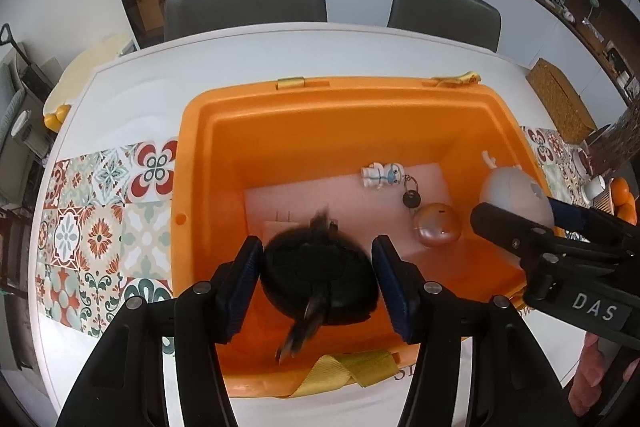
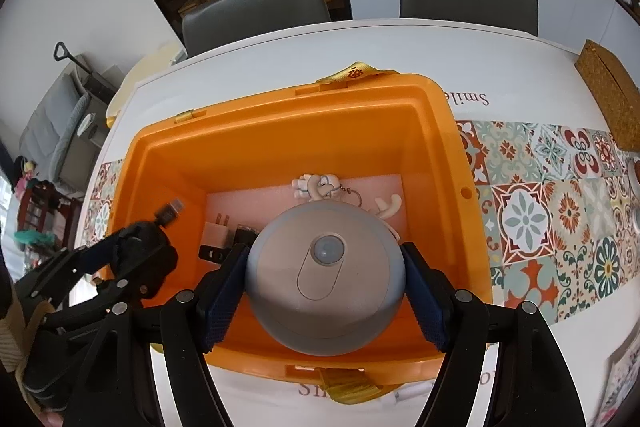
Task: Organize rigid objects
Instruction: 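Open both tools to drop the reel and night light into the crate, then withdraw both open tools from the crate toward the white battery charger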
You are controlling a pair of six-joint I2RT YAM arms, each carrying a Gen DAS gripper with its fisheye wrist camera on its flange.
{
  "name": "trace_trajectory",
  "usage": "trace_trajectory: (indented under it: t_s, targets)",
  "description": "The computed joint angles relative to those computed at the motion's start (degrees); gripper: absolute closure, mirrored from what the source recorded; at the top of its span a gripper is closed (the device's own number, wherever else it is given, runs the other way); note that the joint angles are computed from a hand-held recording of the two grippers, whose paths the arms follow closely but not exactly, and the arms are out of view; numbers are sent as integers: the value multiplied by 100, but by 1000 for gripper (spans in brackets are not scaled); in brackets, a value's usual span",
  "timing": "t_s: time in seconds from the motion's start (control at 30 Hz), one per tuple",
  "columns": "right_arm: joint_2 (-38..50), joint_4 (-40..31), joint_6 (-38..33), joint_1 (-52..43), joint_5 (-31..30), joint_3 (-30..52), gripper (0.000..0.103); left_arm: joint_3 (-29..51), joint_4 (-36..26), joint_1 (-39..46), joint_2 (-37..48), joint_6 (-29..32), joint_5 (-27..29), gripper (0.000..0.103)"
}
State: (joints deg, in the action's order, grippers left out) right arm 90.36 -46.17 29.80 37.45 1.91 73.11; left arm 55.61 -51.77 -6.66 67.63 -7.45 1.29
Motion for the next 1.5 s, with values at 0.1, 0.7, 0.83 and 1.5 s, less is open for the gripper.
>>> trace_trajectory:
  t_s: [0.1, 0.7, 0.83, 1.5]
  targets:
    - [-7, 7, -6, -19, -2, -13, 29, 26, -4, -52, -60, -15, -141, 43]
    - [102, -170, -42, 144, 22, 156, 28, 131, -431, 22, -600, -253, -1080, 15]
    - [156, -209, -9, 195, -5, 191, 28, 55, -498, 86, -745, -353, -1083, 15]
    - [-982, -263, 447, 414, 542, -425, 18, -102, -1117, 45, -1722, -885, -895, 12]
